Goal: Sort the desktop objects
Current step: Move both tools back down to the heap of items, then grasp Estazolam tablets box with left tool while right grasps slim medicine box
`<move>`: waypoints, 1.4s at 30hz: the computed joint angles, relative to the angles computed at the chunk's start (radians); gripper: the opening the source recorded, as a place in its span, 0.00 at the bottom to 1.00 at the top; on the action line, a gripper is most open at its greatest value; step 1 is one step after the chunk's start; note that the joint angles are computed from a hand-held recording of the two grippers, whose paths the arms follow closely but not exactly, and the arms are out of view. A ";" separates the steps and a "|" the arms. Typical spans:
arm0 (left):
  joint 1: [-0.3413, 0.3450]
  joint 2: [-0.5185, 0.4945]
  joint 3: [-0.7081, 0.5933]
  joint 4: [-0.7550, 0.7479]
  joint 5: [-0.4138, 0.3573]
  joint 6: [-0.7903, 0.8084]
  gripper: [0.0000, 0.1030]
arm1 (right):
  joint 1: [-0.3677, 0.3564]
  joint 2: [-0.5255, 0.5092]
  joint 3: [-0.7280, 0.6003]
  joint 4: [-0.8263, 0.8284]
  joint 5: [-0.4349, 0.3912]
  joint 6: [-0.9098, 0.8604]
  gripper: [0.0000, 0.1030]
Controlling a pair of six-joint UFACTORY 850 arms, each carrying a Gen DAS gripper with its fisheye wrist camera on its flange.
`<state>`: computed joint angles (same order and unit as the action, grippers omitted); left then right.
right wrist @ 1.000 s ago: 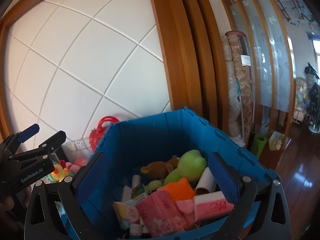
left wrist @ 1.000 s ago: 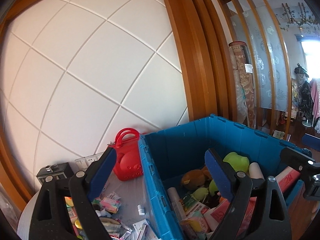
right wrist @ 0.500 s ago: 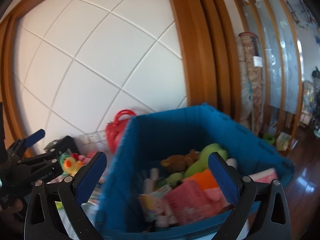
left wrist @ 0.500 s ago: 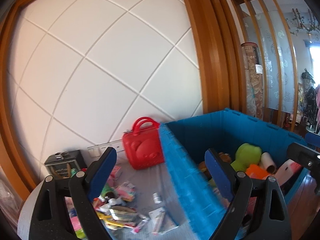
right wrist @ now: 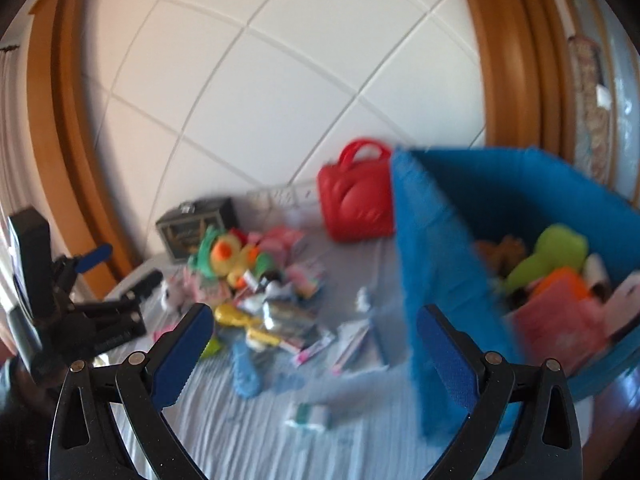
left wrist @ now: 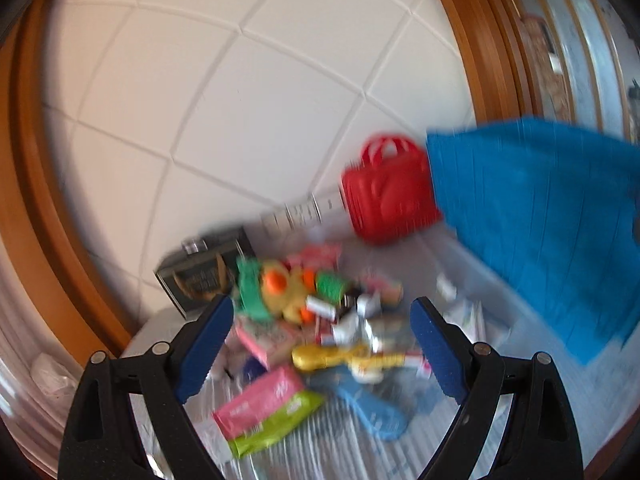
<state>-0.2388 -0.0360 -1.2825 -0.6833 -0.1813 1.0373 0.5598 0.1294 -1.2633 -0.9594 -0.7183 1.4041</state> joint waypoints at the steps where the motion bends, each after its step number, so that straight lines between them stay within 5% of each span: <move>1: 0.005 -0.008 0.017 -0.061 -0.012 0.072 0.88 | 0.002 -0.011 0.003 0.002 0.007 0.006 1.00; 5: 0.019 -0.070 0.066 -0.365 -0.210 0.457 0.88 | 0.018 -0.039 0.007 -0.022 -0.010 0.040 1.00; 9: -0.021 -0.130 0.110 -0.437 -0.351 0.795 0.88 | 0.002 -0.052 -0.004 -0.009 -0.023 -0.008 1.00; 12: -0.043 -0.190 0.096 -0.423 -0.429 0.905 0.88 | -0.006 -0.080 -0.020 0.013 -0.067 -0.043 1.00; 15: -0.062 -0.254 0.059 -0.397 -0.457 0.919 0.88 | 0.013 -0.163 -0.081 -0.005 -0.178 -0.096 1.00; 17: -0.058 -0.285 0.034 -0.381 -0.487 0.901 0.88 | -0.004 -0.182 -0.097 0.053 -0.077 -0.185 1.00; 20: -0.064 -0.331 -0.006 -0.377 -0.521 0.880 0.88 | -0.011 -0.235 -0.142 0.029 -0.032 -0.218 1.00; 24: -0.070 -0.343 -0.003 -0.362 -0.542 0.877 0.79 | -0.151 -0.355 -0.254 0.377 0.054 -0.445 0.99; 27: -0.084 -0.354 0.001 -0.317 -0.524 0.853 0.68 | -0.247 -0.491 -0.358 0.597 -0.003 -0.593 0.81; 32: -0.088 -0.359 0.005 -0.290 -0.509 0.808 0.64 | -0.305 -0.646 -0.433 0.690 -0.129 -0.643 0.56; 36: -0.092 -0.375 -0.017 -0.260 -0.532 0.770 0.59 | -0.317 -0.672 -0.402 0.716 -0.139 -0.660 0.18; 39: -0.089 -0.395 -0.047 -0.210 -0.607 0.710 0.36 | -0.323 -0.655 -0.371 0.739 -0.092 -0.705 0.17; 42: -0.084 -0.378 -0.024 -0.212 -0.597 0.734 0.36 | -0.318 -0.607 -0.329 0.746 -0.026 -0.731 0.17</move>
<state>-0.3225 -0.4135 -1.3063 -0.8956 -0.7786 1.7715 0.2419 -0.4773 -1.5928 -0.2131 -0.7443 0.6728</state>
